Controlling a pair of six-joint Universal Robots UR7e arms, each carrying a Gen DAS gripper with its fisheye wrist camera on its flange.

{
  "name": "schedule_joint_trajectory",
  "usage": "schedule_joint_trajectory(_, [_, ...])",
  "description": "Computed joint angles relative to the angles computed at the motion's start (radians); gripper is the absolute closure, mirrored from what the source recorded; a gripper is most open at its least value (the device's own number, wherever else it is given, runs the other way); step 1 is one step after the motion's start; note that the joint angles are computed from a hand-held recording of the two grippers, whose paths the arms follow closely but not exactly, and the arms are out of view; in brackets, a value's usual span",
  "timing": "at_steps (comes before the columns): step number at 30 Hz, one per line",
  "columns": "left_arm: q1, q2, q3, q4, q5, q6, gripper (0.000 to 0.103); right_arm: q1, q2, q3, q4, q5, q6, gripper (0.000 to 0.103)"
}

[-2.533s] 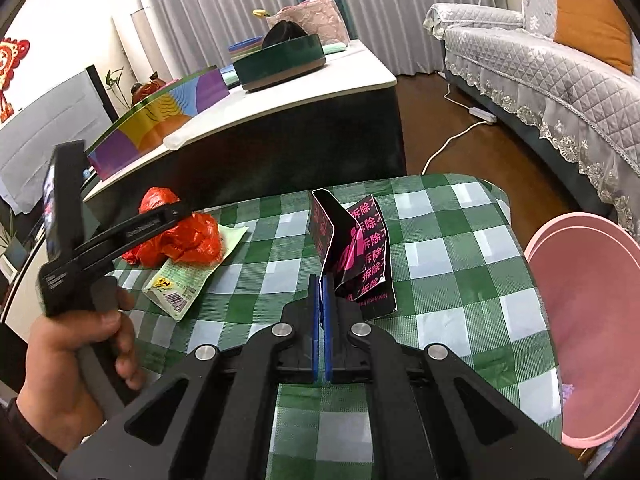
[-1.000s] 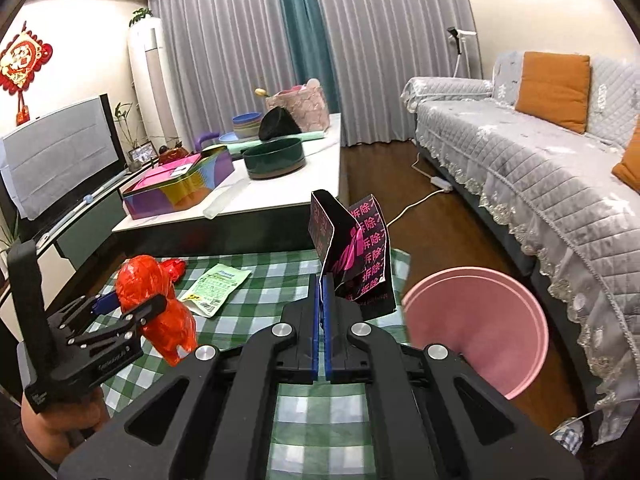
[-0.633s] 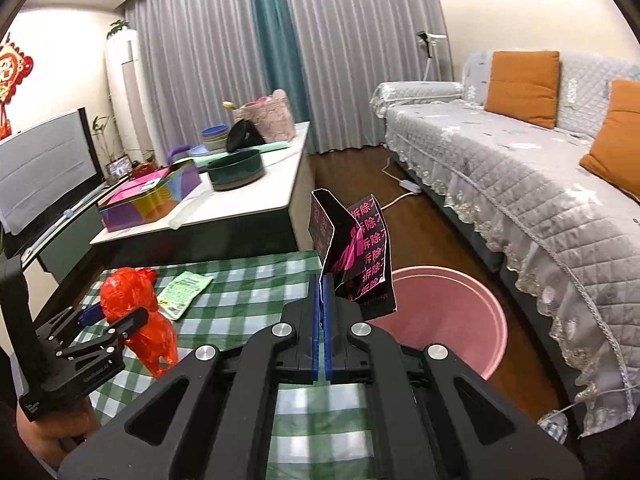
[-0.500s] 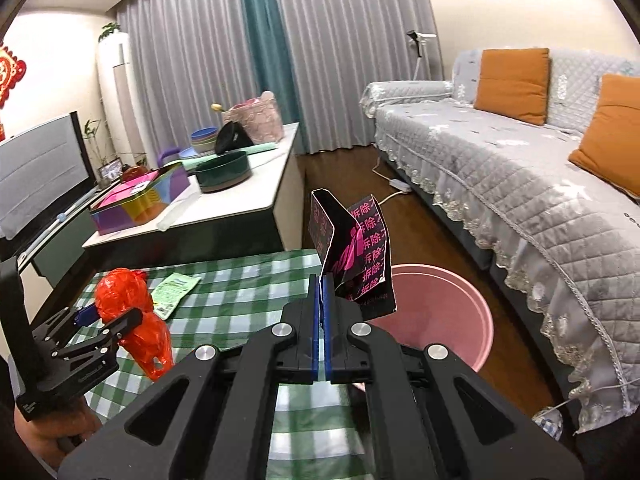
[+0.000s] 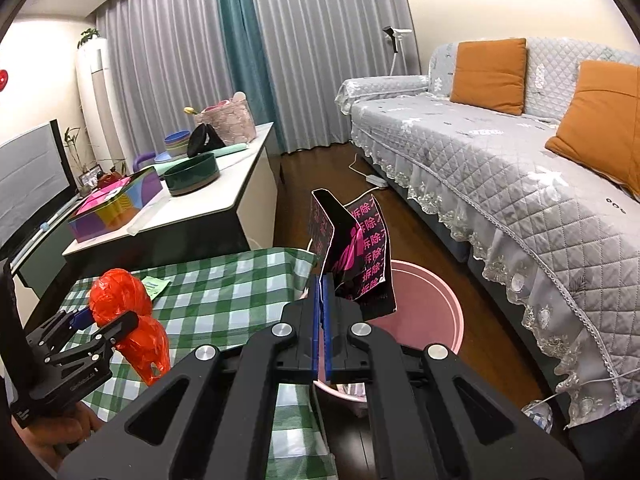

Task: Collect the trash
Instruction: 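Carry the red bag with the left tool while the right holds the pink packet over the bin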

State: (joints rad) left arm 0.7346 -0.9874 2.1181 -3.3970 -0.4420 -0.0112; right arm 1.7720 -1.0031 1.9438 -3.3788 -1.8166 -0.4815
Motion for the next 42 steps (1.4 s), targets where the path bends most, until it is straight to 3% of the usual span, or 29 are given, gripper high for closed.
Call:
schedule_joint_trajectory(29, [0.056,0.134,-0.150,-0.045,-0.115,0.074,0.047,-0.050,0.045,-0.070,-0.002,-0.039,0.009,0.101])
schedule_joint_trajectory(42, [0.091,0.216,-0.248,-0.074,-0.183,0.163,0.046,-0.078,0.092,-0.110,-0.001,-0.069,0.005,0.101])
